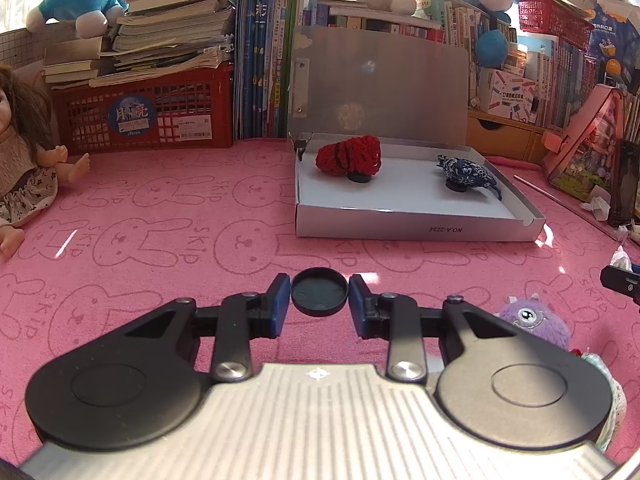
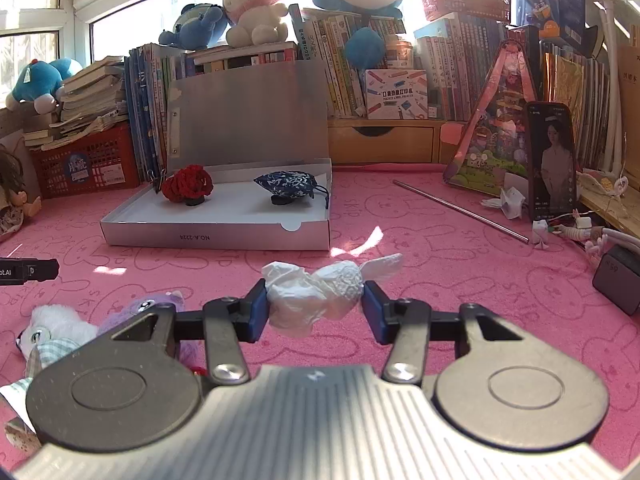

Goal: Organize objects
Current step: 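Lift and carry the black lid and white tissue over the white box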

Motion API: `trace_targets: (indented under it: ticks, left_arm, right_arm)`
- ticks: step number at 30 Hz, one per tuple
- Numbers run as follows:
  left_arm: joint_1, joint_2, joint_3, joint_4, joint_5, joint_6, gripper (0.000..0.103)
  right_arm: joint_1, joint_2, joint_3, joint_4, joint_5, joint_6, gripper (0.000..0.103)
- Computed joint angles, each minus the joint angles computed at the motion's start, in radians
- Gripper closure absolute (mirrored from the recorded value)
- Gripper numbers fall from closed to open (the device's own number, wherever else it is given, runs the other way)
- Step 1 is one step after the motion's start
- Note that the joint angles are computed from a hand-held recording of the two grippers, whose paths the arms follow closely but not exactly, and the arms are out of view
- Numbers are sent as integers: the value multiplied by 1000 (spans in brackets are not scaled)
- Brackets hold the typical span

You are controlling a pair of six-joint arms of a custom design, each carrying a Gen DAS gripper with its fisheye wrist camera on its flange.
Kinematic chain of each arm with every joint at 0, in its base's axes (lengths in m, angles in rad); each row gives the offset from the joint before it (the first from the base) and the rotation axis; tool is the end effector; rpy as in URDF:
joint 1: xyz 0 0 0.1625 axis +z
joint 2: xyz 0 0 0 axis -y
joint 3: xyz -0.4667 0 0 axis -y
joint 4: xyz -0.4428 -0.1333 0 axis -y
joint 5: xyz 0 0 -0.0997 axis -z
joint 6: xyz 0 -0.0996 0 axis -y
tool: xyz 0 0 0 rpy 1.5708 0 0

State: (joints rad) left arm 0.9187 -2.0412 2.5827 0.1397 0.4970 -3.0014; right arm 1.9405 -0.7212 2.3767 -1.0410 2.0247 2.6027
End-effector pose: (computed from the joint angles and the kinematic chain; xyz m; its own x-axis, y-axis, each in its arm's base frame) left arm 0.0893 -0.2469 0.2429 -0.7322 -0.1810 -0.6567 0.4893 0.5310 -0.6918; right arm 0.2023 -0.2741 -0.1036 -0.7234 -0.2679 0.6363 -0.6753 0.4662 -0.5715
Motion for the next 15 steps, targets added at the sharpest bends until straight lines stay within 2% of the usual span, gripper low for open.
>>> trace_targets:
  ticks: [15]
  left_arm:
    - [165,144,-156,-116,190,123,66]
  right_arm:
    - [3,-19,-161,270,-38,121,50]
